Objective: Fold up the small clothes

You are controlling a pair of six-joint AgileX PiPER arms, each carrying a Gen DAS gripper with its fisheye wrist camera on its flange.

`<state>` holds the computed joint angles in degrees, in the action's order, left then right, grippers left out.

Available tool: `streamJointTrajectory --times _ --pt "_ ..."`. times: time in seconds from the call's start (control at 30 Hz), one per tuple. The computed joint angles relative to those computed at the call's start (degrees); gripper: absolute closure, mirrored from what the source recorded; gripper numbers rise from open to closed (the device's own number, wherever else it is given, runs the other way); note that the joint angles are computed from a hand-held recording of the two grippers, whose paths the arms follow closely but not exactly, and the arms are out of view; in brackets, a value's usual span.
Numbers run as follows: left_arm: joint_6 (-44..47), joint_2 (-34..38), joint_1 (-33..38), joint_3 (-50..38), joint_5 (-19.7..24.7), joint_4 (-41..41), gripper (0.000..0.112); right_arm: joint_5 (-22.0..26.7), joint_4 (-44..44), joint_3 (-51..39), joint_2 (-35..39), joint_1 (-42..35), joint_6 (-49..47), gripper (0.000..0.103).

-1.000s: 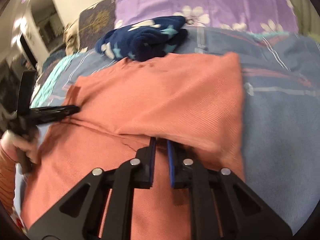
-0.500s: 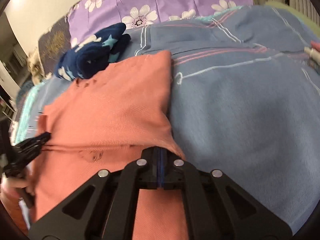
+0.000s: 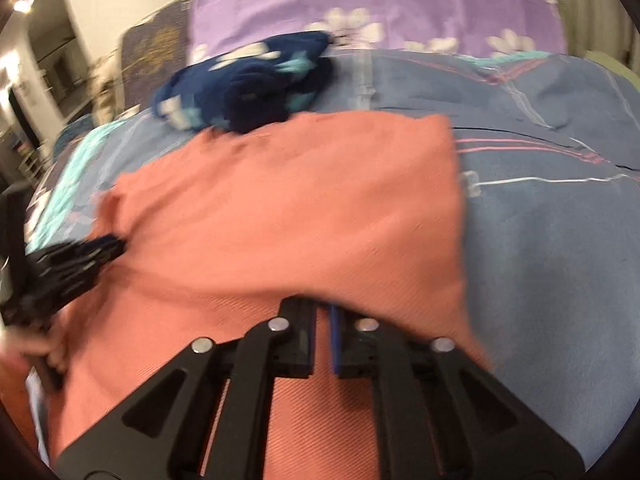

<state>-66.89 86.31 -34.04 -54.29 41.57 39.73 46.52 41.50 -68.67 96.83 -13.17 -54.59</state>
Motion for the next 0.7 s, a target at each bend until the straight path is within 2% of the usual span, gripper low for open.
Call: streamJointTrajectory --times 0.07,0.37,0.47,0.63,0.67,0.7 --pt "0.10 -0.13 0.17 0.12 -0.30 -0.12 0.089 0.26 -1.78 -1.30 0.60 -2.28 4.11 0.103" --pt "-0.23 -0.66 0.55 0.81 -1.40 -0.07 0.089 7.79 -1.74 -2.01 -1.03 -7.56 5.11 0.103" --pt "-0.03 -0.72 0.69 0.85 -1.57 -0.28 0.089 10.43 -0.01 -1.19 -2.86 -9.40 2.24 0.096" --pt "-0.14 -0.71 0.62 0.85 -1.45 -0.04 0.089 14.76 4.07 -1.51 -2.85 -7.63 -4.86 0.096" --pt "-0.24 -0.79 0.67 0.96 -1.58 0.01 0.089 13.86 2.18 -1.64 -2.60 -6.55 -3.90 0.094" --pt "-0.32 -0.88 0.71 1.09 -1.76 0.05 0.089 10.66 -2.00 -1.15 -2.44 -4.99 -1.05 0.092"
